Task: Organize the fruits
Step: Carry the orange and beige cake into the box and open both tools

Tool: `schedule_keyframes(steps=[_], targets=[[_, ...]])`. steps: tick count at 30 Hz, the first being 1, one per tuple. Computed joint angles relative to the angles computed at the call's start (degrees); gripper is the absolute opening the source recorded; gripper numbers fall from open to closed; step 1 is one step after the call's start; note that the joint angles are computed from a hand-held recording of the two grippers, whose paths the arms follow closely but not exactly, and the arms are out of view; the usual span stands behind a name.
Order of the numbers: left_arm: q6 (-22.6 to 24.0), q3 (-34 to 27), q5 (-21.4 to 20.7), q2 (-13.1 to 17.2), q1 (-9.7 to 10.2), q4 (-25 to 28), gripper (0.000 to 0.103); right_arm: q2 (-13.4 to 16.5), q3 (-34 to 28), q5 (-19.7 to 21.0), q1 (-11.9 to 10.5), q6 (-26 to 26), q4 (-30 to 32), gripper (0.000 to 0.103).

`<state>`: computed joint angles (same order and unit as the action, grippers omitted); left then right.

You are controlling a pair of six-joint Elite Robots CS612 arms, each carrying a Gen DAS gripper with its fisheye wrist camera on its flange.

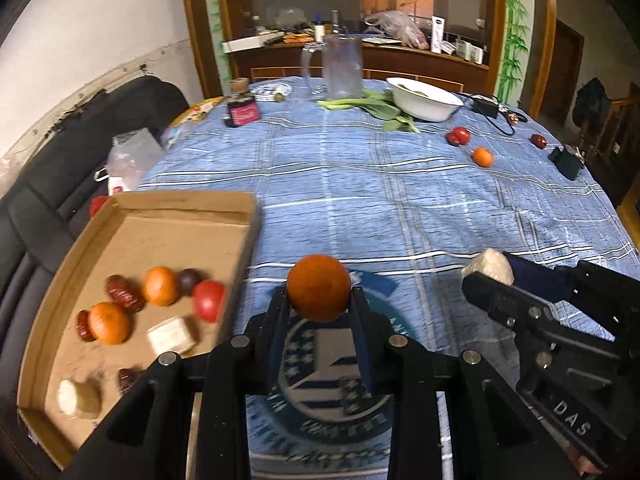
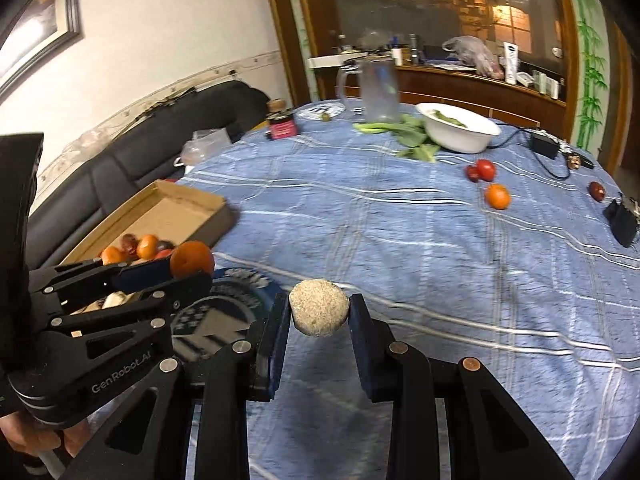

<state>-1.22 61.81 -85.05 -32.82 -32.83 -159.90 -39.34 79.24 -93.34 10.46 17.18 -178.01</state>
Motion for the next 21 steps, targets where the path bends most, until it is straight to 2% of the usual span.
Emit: schedule_keyframes(steps=[6, 21], targets=[[-0.8, 2.5, 1.2, -1.3, 1.20, -1.8, 0.029, 1.1, -2.6, 1.1, 1.4, -1.6, 0.7, 0.033], [-3.6, 4.7, 4.0, -2.3, 3.68, -3.5, 0.029, 3.7, -9.1, 3.4, 3.9, -5.8, 3.9, 0.033]])
